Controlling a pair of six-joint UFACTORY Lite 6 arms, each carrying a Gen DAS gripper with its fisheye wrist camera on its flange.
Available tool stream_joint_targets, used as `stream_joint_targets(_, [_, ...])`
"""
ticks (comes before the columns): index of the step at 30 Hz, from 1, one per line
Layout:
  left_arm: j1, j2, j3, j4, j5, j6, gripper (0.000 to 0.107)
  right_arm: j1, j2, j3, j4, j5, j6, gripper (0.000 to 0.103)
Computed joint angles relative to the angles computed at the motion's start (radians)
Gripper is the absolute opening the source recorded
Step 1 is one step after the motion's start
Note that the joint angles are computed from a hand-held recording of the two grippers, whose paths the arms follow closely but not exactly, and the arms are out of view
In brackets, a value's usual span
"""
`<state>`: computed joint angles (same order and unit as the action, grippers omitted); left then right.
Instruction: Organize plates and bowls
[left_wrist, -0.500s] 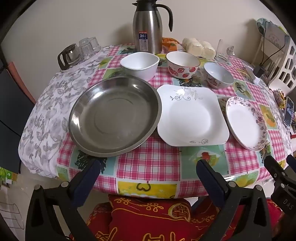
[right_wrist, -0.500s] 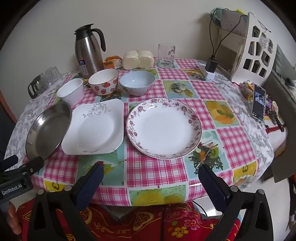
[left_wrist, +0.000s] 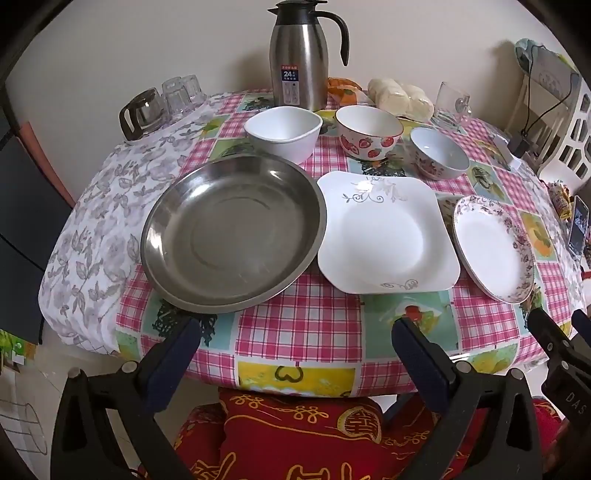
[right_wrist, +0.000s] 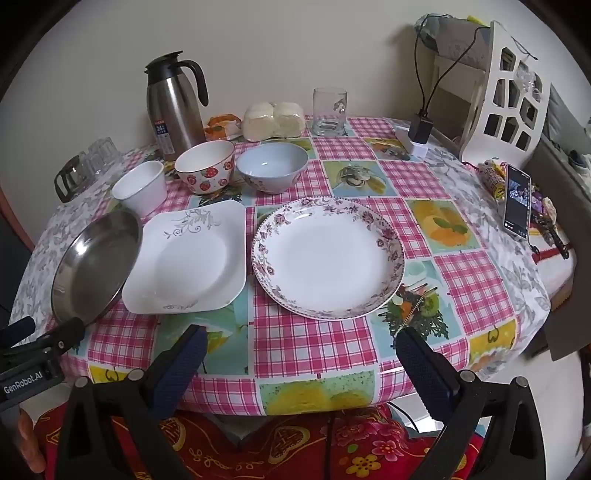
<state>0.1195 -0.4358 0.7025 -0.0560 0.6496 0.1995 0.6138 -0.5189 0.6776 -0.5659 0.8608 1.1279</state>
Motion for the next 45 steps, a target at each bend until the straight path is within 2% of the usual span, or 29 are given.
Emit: stream_joint_targets(45, [0.012,-0.024,-0.029,-0.015,-0.009,0.023,0.103,0.012,0.014,0.004,-0.011,0.004,0.013,0.103])
